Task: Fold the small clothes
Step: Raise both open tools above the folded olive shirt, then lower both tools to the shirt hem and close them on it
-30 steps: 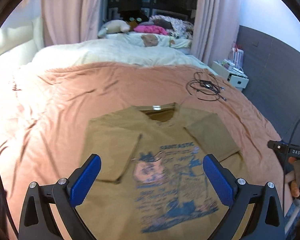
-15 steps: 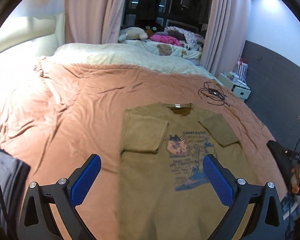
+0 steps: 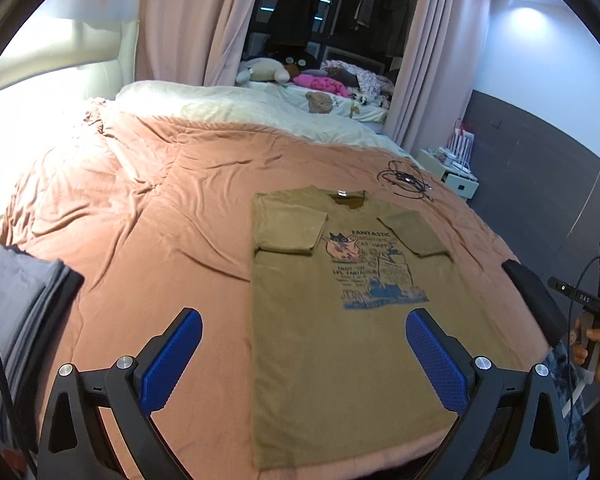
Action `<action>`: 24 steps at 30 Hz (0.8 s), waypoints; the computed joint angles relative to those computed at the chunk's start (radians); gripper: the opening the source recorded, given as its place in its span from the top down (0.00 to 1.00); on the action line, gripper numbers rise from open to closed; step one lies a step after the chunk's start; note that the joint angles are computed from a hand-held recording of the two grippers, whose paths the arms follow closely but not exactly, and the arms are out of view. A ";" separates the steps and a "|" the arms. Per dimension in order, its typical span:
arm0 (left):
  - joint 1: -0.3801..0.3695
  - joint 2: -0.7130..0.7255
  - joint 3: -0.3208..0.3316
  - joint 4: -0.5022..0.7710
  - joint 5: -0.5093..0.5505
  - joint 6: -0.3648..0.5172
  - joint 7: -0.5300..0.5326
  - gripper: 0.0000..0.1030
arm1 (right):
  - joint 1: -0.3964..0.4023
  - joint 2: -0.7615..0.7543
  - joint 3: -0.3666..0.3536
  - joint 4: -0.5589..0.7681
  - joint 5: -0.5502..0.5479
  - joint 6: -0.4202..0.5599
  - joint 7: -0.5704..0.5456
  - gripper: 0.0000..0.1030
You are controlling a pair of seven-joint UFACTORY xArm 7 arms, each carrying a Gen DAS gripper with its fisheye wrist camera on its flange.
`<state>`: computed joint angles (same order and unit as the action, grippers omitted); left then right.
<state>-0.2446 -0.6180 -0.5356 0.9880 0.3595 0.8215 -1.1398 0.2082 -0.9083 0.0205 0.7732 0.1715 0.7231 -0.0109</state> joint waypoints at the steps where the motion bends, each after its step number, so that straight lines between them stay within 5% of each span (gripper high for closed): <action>1: -0.009 -0.024 -0.004 -0.017 -0.005 0.004 -0.011 0.01 | -0.001 -0.028 -0.004 -0.021 0.001 -0.004 -0.001 0.00; 12: -0.103 -0.233 -0.062 -0.163 -0.115 0.157 -0.066 0.03 | 0.002 -0.333 -0.037 -0.221 0.013 0.054 0.015 0.00; 24: -0.168 -0.340 -0.044 -0.383 -0.236 0.021 -0.189 0.28 | 0.013 -0.394 -0.148 -0.342 0.072 0.115 -0.073 0.06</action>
<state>-0.4127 -0.9579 -0.5793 0.6048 0.1234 0.8422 -1.3289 0.2209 -1.3021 -0.1277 0.4317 0.2438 0.8380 -0.0836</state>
